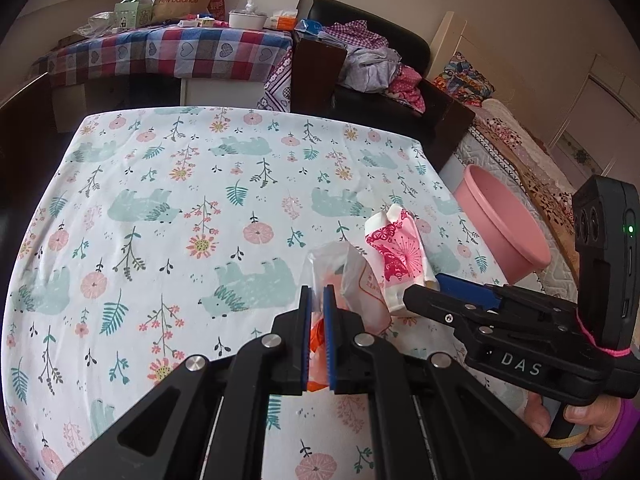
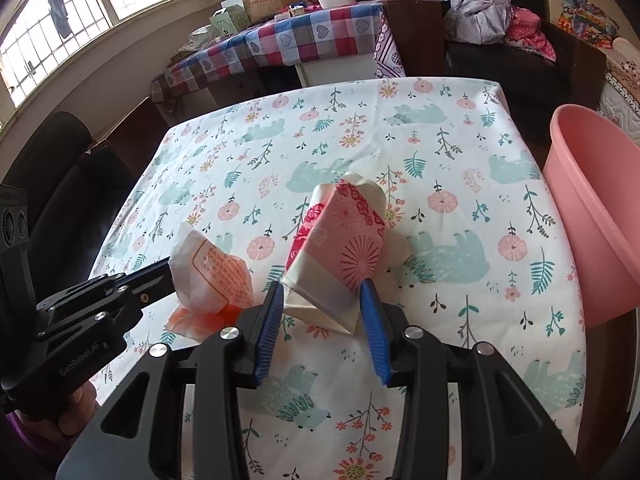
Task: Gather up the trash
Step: 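Grasp the pink-patterned paper cup with the right gripper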
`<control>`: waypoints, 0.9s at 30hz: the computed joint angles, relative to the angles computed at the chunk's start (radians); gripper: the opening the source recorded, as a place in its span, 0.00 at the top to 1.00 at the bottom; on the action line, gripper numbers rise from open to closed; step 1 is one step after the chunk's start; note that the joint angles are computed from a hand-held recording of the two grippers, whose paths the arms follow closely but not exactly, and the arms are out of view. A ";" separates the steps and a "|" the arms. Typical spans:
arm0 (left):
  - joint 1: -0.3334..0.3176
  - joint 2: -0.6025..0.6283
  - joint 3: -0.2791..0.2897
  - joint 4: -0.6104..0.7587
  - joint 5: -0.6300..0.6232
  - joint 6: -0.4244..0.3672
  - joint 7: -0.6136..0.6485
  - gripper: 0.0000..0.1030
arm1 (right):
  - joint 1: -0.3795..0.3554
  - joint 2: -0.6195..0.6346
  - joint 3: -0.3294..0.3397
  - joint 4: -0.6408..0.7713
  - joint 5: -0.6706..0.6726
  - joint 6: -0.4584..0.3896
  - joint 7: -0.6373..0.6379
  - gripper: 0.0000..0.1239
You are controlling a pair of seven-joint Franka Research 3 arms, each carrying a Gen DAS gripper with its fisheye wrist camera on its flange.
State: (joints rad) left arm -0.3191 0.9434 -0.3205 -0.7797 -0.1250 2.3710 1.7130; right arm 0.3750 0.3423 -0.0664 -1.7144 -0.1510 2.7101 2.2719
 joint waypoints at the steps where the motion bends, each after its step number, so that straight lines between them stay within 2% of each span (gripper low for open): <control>1: -0.003 -0.011 0.008 -0.020 0.006 0.016 -0.008 0.95 | 0.005 -0.004 -0.006 -0.010 -0.008 0.007 0.011 0.68; 3: -0.009 -0.027 0.019 -0.052 0.021 0.043 -0.027 0.95 | 0.027 -0.008 -0.029 -0.020 -0.055 0.007 0.051 0.78; 10: -0.020 -0.048 0.043 -0.111 0.085 0.110 -0.091 0.95 | 0.072 -0.025 -0.076 -0.057 -0.217 0.044 0.190 0.88; 14: -0.025 -0.059 0.047 -0.136 0.115 0.137 -0.104 0.95 | 0.051 -0.033 -0.056 -0.079 -0.224 0.073 0.207 0.97; 18: -0.022 -0.065 0.042 -0.150 0.131 0.149 -0.111 0.95 | 0.045 -0.030 -0.051 -0.078 -0.218 0.079 0.206 0.98; 25: -0.014 -0.070 0.031 -0.162 0.129 0.154 -0.117 0.95 | 0.037 -0.072 -0.046 -0.138 -0.186 0.148 0.191 0.97; 27: -0.011 -0.069 0.027 -0.162 0.126 0.155 -0.113 0.95 | 0.052 -0.094 -0.063 -0.157 -0.222 0.158 0.225 0.92</control>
